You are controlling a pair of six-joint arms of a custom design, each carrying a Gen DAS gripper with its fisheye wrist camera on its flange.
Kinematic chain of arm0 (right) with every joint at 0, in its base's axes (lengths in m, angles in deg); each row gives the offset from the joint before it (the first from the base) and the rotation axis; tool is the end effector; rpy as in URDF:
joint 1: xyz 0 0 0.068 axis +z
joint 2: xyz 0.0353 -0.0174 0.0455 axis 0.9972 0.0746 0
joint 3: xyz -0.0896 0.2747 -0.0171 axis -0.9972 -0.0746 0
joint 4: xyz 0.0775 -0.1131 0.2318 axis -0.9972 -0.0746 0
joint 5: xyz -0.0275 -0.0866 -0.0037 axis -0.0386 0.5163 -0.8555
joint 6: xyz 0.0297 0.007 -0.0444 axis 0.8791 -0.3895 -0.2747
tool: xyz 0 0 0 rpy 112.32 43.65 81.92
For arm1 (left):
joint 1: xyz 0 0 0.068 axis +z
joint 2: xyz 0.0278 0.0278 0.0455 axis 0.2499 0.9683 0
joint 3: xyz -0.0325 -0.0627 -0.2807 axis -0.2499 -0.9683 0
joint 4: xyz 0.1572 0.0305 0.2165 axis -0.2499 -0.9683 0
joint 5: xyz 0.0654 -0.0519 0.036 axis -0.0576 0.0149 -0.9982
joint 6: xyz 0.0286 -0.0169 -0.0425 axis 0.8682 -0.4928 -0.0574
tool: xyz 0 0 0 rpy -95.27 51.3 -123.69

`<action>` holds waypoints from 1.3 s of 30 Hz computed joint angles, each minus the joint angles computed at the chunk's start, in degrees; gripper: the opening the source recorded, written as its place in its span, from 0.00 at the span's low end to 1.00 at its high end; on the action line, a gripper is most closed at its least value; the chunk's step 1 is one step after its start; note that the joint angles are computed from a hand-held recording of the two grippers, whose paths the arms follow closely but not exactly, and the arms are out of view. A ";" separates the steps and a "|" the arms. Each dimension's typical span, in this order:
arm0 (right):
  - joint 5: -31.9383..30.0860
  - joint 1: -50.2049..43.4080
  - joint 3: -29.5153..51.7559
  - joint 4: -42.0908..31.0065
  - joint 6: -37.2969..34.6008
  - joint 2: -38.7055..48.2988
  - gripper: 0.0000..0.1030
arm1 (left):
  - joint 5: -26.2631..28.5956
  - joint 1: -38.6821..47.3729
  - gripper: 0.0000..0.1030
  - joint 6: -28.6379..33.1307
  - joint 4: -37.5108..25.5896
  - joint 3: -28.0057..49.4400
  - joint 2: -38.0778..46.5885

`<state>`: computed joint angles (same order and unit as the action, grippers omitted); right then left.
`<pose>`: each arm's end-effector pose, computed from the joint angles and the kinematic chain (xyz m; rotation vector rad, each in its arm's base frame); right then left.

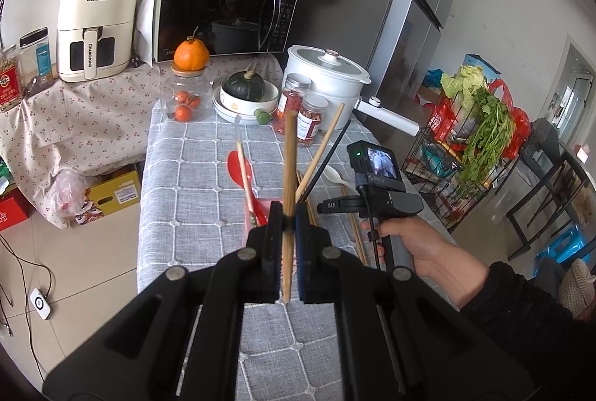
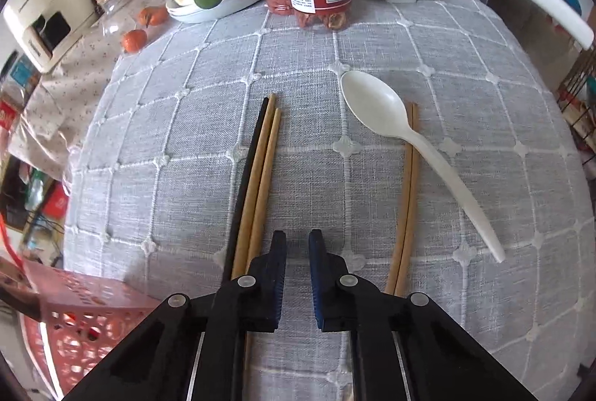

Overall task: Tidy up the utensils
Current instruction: 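Lift the wooden chopstick with the left gripper while the right gripper grasps another wooden chopstick, then drop the wooden chopstick into the pink basket with the left gripper while the right gripper lifts its chopstick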

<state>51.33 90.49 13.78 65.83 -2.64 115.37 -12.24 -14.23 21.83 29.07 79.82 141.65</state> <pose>0.3693 0.0349 0.1110 0.1970 2.7462 0.2500 0.1796 -0.1004 0.2535 0.2789 2.2269 -0.4834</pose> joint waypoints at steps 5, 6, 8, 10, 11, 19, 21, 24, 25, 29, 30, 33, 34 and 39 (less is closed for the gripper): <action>-6.49 -2.06 -0.72 1.79 1.25 -0.09 0.12 | -0.13 -0.07 0.07 -0.12 -0.01 -0.06 -0.05; -6.68 -1.82 -0.48 1.49 0.98 0.42 0.12 | -0.14 -0.07 0.07 -0.17 -0.03 0.01 0.05; -5.76 -1.11 -0.82 2.30 0.46 0.35 0.12 | -0.32 -0.12 0.07 -0.40 -0.02 0.00 0.03; -4.11 0.22 -0.69 2.39 0.75 0.26 0.12 | -0.48 -0.19 0.07 -0.46 -0.02 0.15 0.07; -3.48 0.76 -0.42 2.41 0.72 0.45 0.12 | -0.56 -0.22 0.07 -0.49 0.07 0.18 0.13; 5.61 5.07 2.03 -1.46 -1.05 1.43 0.08 | -0.41 0.41 0.07 -0.58 0.74 0.34 0.10; 4.69 4.87 1.07 -0.49 -0.59 0.66 0.07 | 0.30 1.04 0.07 -0.63 1.16 0.41 -0.36; 1.91 3.09 -3.35 3.39 -0.53 -4.24 0.07 | 0.59 1.59 0.07 -0.66 2.14 0.43 -1.31; 1.11 2.63 -4.73 4.42 -0.43 -6.30 0.07 | 0.66 1.79 0.07 -0.63 2.75 0.33 -1.66; -1.57 0.85 -11.36 8.07 -0.77 -16.22 0.07 | -1.76 1.24 0.07 -0.84 6.23 -0.41 -2.94; -1.93 0.62 -13.02 8.88 -1.02 -18.55 0.07 | -3.11 0.78 0.07 -0.77 7.54 -0.77 -3.13; -2.18 0.14 -16.28 9.10 -1.84 -25.28 0.07 | -6.82 -1.18 0.07 0.00 11.22 -1.42 -2.42; -2.26 -0.05 -17.62 9.01 -2.16 -28.00 0.07 | -7.32 -1.36 0.07 0.29 12.05 -1.52 -2.08; -2.88 -0.49 -21.32 8.25 -2.32 -38.28 0.07 | -10.78 -2.90 0.07 1.22 17.47 -2.17 0.01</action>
<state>48.45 90.00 -7.53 74.08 -4.96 77.08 -23.02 -17.13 23.05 46.54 77.65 141.65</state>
